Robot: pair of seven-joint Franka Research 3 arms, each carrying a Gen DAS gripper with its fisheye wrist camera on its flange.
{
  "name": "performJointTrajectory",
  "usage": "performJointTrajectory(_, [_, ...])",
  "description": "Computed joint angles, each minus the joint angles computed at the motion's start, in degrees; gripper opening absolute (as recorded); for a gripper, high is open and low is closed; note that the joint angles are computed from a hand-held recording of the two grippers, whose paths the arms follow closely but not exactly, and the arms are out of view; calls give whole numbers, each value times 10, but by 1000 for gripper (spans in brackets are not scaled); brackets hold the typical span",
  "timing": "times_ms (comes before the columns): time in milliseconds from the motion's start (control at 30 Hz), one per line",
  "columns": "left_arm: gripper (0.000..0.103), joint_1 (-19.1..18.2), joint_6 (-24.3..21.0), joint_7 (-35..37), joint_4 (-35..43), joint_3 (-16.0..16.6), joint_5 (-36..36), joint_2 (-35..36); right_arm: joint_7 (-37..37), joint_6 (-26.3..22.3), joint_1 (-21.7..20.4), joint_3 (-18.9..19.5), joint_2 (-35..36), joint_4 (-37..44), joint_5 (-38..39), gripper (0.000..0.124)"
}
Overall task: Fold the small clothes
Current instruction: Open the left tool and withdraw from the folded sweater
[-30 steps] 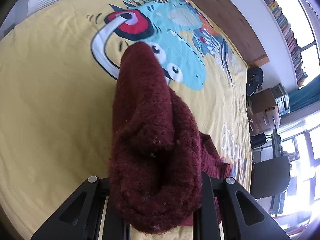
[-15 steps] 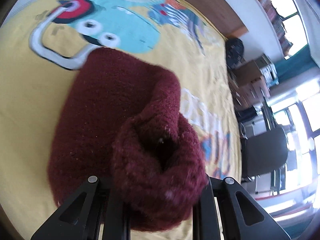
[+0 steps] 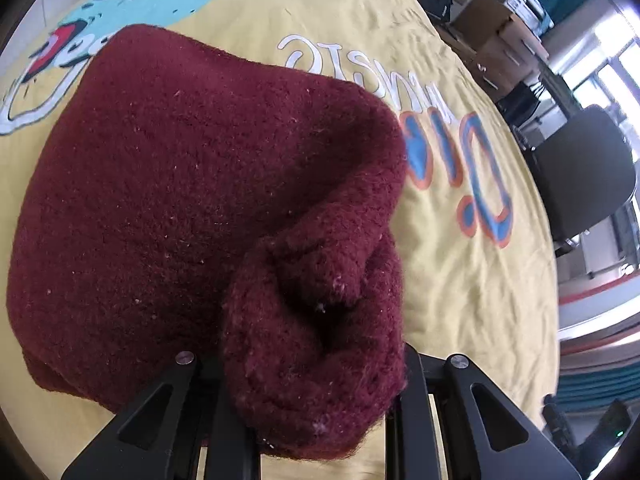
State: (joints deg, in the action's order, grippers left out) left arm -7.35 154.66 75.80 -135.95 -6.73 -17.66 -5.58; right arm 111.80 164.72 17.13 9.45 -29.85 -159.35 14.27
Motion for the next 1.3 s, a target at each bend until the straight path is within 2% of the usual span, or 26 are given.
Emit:
performJointTrajectory(133, [16,6,-9,-50,13,-12,69,6,-4,10,3,-8,-7,-12,8,59])
performJointTrajectory(267, [17,3,-21,-136,19,-34,183,11,-9,11,3,-12,-13,-20,12,59])
performJointTrajectory(333, [20,-1,-37,-177,31,-43,255,21,-8,8,0,-9,-18,-25,11,59])
performJointTrajectory(400, [28,-7,-49,-201,37,-48,299,27,-4,8,-3,-6,-24,-31,10,59])
performJointTrajectory(500, [43,-19,-51,-203,39,-49,302,32,-2,10,-1,-8,-33,-41,14,59])
performJointTrajectory(667, [46,-34,-62,-212,44,-54,333,37,4,1,-3,-5,-49,-50,13,59])
performJointTrajectory(800, [47,-43,-60,-201,34,-55,316,29,12,-12,-7,1,-63,-53,7,59])
performJointTrajectory(967, [47,-50,-40,-131,-11,-49,233,-17,28,-34,-13,12,-82,-51,-5,59])
performJointTrajectory(1000, [47,-67,-51,-117,-32,-30,212,-50,31,-38,-13,14,-84,-50,-8,59])
performJointTrajectory(1200, [47,-89,-39,-18,-94,-1,114,-118,54,-67,-11,32,-97,-32,-27,59])
performJointTrajectory(1300, [47,-90,-43,4,-123,8,101,-155,66,-79,-8,42,-92,-17,-39,59])
